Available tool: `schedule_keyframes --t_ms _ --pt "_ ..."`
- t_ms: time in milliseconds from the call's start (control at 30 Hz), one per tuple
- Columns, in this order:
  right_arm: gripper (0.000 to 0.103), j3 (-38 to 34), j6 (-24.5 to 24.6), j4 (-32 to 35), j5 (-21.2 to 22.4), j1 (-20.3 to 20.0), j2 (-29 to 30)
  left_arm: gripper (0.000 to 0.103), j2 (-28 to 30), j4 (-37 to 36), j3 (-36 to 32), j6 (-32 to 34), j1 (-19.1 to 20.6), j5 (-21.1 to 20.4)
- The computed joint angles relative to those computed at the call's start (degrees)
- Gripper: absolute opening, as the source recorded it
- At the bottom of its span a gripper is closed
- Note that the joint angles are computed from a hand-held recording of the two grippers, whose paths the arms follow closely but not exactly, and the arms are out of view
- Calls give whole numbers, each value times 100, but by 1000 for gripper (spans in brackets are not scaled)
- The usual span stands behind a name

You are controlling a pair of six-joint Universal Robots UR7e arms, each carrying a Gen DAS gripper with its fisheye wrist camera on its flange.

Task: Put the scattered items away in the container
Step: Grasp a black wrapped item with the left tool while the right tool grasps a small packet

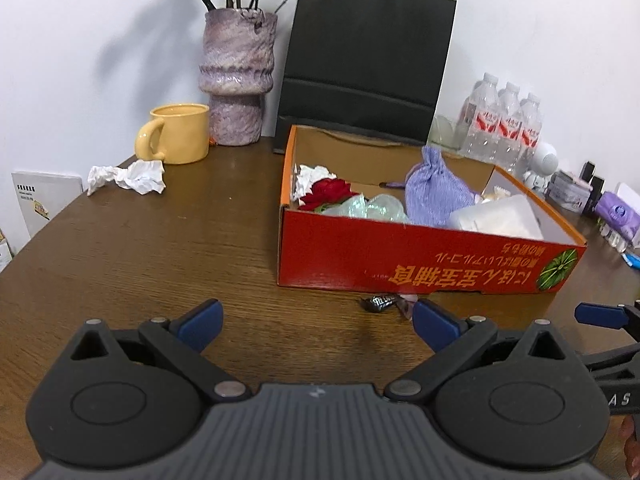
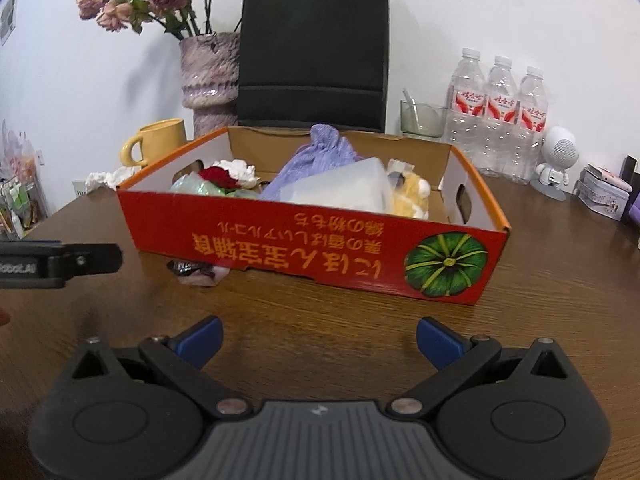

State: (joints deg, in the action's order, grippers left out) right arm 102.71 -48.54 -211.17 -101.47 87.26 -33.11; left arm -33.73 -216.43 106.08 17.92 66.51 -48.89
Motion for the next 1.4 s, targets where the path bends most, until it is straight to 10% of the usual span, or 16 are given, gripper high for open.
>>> schedule_keyframes --t_ms 433,700,1400 --pt "85 -556 -17 524 250 221 476 92 -80 -103 -87 272 261 -63" --pt "21 -1154 168 871 -66 457 908 87 -384 228 58 -111 553 -433" --pt "21 -371 390 412 504 -256 3 83 674 789 -991 187 84 -142"
